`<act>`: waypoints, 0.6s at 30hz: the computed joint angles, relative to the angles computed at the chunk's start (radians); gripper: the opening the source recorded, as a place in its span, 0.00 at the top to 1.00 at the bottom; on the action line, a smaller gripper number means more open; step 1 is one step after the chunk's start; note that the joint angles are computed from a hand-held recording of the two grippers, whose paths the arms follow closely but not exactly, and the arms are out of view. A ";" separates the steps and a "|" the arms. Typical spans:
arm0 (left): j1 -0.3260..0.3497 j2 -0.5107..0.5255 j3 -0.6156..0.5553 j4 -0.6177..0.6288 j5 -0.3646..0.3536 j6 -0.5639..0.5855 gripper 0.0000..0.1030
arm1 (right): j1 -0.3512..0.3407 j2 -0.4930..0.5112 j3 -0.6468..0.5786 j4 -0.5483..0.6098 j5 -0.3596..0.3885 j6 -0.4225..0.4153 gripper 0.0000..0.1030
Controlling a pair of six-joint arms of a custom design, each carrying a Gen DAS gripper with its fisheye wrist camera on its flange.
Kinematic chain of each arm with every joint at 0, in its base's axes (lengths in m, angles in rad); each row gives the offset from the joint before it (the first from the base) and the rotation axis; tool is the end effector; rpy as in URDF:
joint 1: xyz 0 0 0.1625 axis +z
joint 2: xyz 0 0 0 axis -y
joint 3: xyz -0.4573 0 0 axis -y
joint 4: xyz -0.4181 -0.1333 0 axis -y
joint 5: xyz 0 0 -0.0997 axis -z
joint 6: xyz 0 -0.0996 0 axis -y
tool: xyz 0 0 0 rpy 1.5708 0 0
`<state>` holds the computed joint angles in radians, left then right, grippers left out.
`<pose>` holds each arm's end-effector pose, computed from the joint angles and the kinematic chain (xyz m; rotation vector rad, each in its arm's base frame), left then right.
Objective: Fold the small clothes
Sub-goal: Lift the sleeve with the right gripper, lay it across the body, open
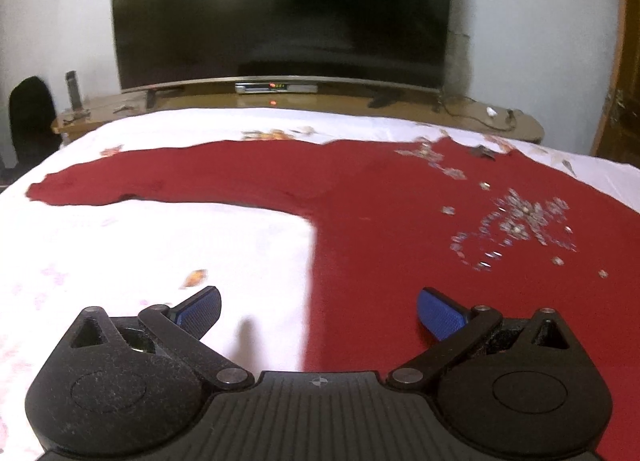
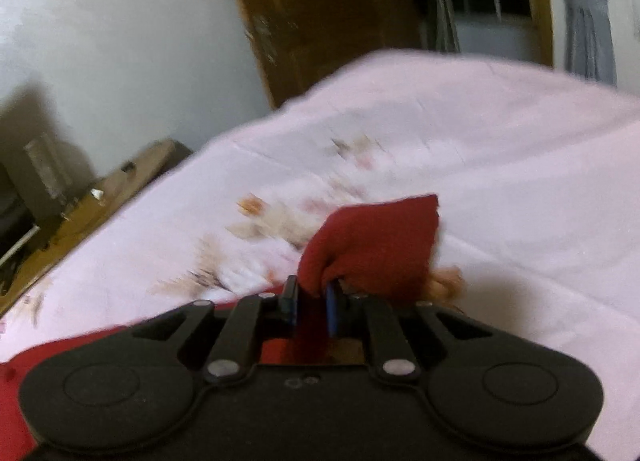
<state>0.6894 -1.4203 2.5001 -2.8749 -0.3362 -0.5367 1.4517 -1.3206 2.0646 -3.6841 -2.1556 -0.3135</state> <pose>-0.1411 -0.4109 0.2361 0.1921 2.0697 -1.1348 0.0157 -0.5278 0.4035 -0.2838 -1.9600 1.4092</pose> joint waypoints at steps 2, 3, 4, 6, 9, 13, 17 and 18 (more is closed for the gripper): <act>0.004 -0.036 0.010 0.032 0.013 -0.028 0.00 | 0.050 0.038 -0.014 -0.068 -0.033 -0.067 0.87; 0.007 -0.054 0.015 0.053 0.019 -0.047 0.00 | 0.073 0.052 -0.018 -0.095 -0.040 -0.090 0.87; 0.009 -0.069 0.019 0.070 0.025 -0.063 0.00 | 0.096 0.067 -0.024 -0.119 -0.046 -0.111 0.87; 0.011 -0.093 0.029 0.093 0.032 -0.085 0.00 | 0.144 0.106 -0.037 -0.170 -0.062 -0.156 0.87; 0.014 -0.123 0.042 0.108 0.035 -0.099 0.00 | 0.214 0.158 -0.049 -0.204 -0.070 -0.197 0.87; 0.021 -0.147 0.054 0.103 0.031 -0.095 0.00 | 0.308 0.234 -0.051 -0.196 -0.055 -0.247 0.87; 0.025 -0.187 0.067 0.107 0.012 -0.096 0.00 | 0.375 0.314 -0.067 -0.140 -0.022 -0.291 0.87; 0.027 -0.199 0.070 0.110 0.008 -0.099 0.00 | 0.388 0.331 -0.069 -0.120 -0.013 -0.297 0.87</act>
